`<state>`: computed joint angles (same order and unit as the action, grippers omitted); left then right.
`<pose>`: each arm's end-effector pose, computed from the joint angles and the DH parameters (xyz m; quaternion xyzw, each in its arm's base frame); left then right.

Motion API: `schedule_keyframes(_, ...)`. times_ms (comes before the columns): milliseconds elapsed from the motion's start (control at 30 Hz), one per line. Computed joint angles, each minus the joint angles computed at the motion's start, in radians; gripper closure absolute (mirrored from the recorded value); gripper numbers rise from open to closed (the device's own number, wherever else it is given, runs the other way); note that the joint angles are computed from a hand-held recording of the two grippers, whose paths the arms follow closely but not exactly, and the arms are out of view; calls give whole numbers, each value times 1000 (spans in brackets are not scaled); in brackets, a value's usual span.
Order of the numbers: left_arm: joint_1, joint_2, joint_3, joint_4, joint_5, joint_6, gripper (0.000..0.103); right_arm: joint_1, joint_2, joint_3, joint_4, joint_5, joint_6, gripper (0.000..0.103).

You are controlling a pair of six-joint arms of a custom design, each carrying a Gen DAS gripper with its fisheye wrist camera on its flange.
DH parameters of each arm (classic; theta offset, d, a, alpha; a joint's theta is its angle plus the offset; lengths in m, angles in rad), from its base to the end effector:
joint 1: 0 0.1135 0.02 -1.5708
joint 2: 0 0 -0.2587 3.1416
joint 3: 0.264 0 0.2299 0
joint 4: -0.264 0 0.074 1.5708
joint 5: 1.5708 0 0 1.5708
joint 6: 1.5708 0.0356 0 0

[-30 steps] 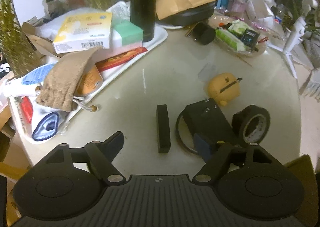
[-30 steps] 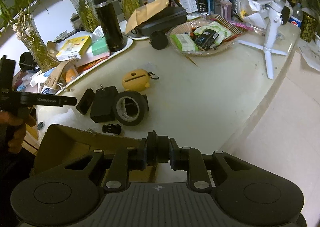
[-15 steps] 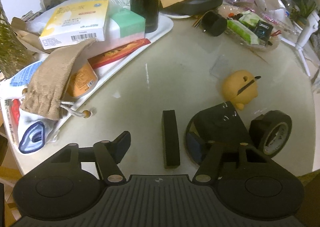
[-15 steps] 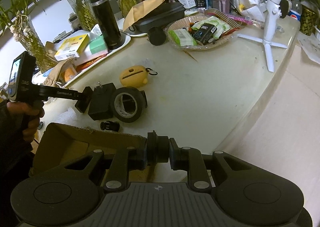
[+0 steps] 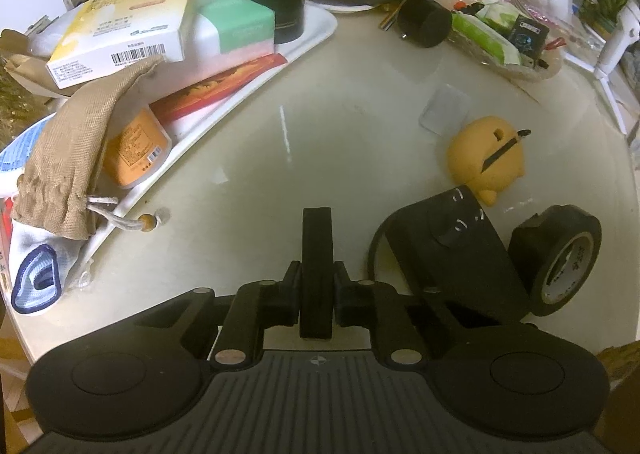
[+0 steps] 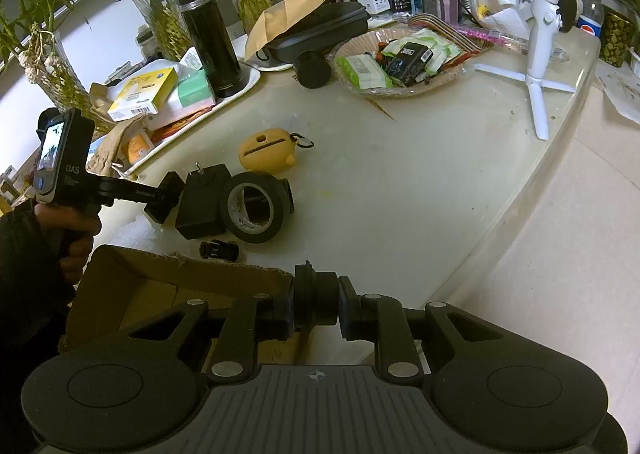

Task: Organize rigid objects
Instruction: 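Carry the block and cap into the box and open both grippers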

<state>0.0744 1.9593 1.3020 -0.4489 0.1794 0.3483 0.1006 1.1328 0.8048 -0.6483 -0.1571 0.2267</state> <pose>0.3786 0.0218 0.1673 0.1528 0.9573 -0.0371 0.2425 0.1993 0.0257 0.2426 0.0371 0.9528 0.1216 0.2759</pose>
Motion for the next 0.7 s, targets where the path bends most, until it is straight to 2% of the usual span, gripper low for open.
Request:
schedule_keyframes(367,15,-80,-33,7,41,-2,88,1,-1,5,3,-4,8,79)
schedule_keyframes(700,34,-207,-69,-36,109,14,88,38,1,31,3,11,36,79)
